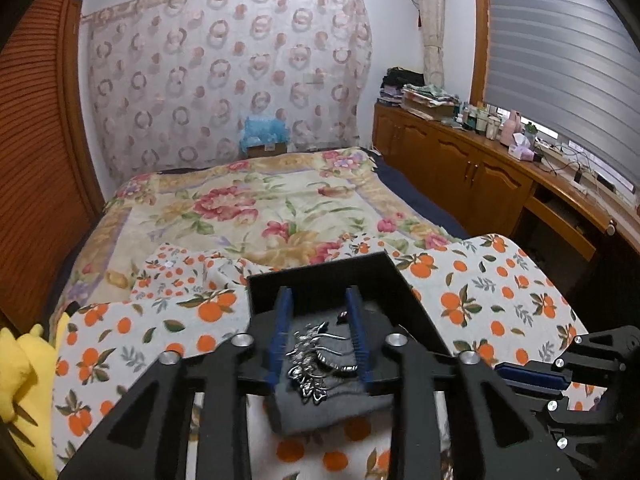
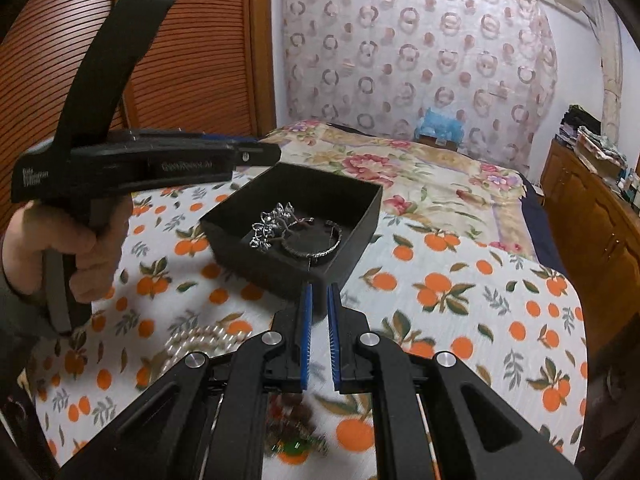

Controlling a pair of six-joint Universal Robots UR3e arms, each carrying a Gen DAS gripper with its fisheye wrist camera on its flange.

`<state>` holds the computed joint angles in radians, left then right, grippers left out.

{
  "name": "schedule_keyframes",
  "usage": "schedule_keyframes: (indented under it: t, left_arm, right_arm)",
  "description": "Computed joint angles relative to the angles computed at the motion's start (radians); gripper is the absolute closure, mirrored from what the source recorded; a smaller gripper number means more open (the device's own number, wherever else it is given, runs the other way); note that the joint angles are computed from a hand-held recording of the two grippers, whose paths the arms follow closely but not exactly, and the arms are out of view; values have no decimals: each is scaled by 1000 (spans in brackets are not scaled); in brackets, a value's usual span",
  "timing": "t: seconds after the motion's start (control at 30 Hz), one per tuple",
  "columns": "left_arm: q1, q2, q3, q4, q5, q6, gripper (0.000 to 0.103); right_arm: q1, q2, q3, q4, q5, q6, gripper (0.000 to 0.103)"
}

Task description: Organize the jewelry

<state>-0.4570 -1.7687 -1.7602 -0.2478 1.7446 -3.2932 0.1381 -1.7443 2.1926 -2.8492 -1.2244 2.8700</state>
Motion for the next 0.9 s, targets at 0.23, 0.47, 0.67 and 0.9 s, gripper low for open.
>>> schedule_keyframes:
  t: [0.23, 0.47, 0.67, 0.9]
  left_arm:
    - [-23, 171, -183, -26, -5, 6, 74]
    - [-54, 295, -393, 15, -36, -15, 66]
    - [-72, 309, -473, 60, -64, -52, 66]
    - [-101, 290, -495, 84, -60, -71, 66]
  right_arm:
    - [-57, -163, 131, 43, 45, -26, 87]
    - [-135, -316, 228, 147, 64, -92, 71]
    - [-153, -291, 243, 196, 110, -102, 67]
    - [-131, -178, 214, 165, 121, -44, 67]
